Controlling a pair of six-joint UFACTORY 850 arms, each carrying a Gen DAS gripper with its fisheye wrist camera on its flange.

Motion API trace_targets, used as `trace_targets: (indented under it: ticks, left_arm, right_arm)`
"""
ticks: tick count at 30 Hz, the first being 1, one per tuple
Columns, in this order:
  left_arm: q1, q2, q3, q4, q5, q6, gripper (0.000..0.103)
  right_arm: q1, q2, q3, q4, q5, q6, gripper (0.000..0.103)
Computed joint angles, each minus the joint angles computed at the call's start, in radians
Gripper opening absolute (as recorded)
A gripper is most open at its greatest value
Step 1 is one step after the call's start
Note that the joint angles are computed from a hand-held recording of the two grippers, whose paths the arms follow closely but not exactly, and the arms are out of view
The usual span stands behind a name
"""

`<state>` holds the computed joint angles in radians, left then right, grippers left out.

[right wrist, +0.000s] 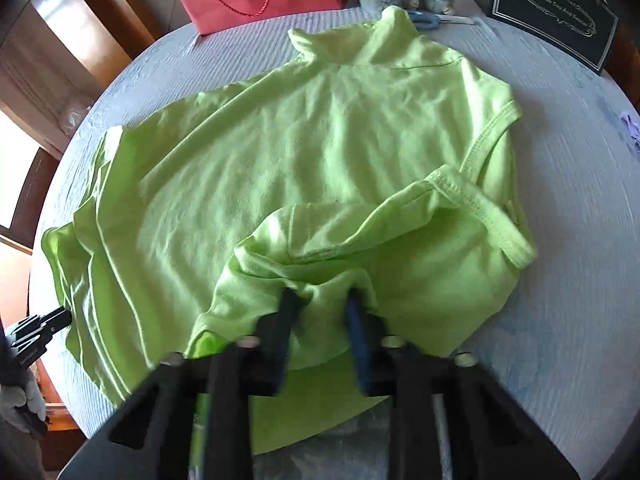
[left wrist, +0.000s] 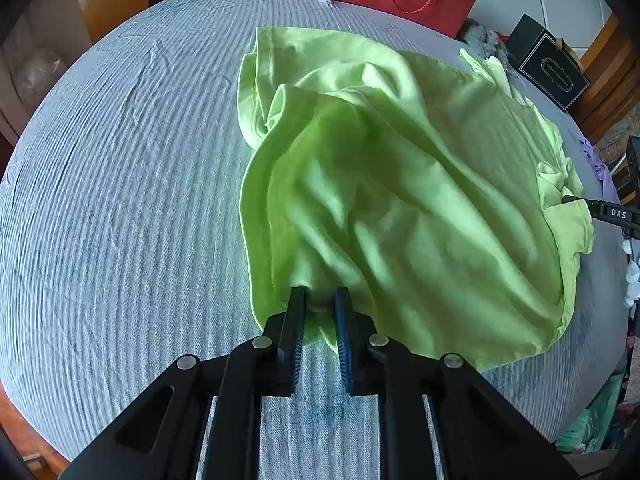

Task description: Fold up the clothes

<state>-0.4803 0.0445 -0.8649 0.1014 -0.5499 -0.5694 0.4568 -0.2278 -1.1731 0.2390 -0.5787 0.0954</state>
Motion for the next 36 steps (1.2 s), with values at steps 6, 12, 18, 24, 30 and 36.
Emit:
trace_targets:
  ticks: [6, 12, 18, 24, 30, 36]
  left_arm:
    - [-0.017, 0.006, -0.018, 0.015, -0.053, -0.006, 0.009]
    - [-0.032, 0.015, -0.012, -0.008, -0.112, 0.02, 0.009]
    - [-0.032, 0.053, 0.001, -0.028, -0.12, 0.024, 0.01]
    - [-0.029, 0.01, -0.088, 0.017, -0.065, 0.007, 0.011]
    - [0.088, -0.165, -0.287, -0.021, -0.016, 0.087, 0.012]
    - [0.138, -0.33, -0.482, -0.022, -0.046, 0.081, 0.038]
  right_arm:
    - [-0.041, 0.275, 0.176, -0.08, 0.013, 0.11, 0.003]
    - [-0.215, 0.554, 0.366, -0.246, -0.173, 0.361, 0.003]
    - [-0.288, 0.616, 0.486, -0.205, -0.279, 0.389, 0.009]
    - [-0.227, 0.573, 0.423, -0.226, -0.2, 0.354, 0.032]
    - [-0.189, 0.396, 0.246, -0.199, -0.091, 0.2, 0.032]
    - [-0.204, 0.134, -0.02, -0.095, -0.016, -0.024, 0.043]
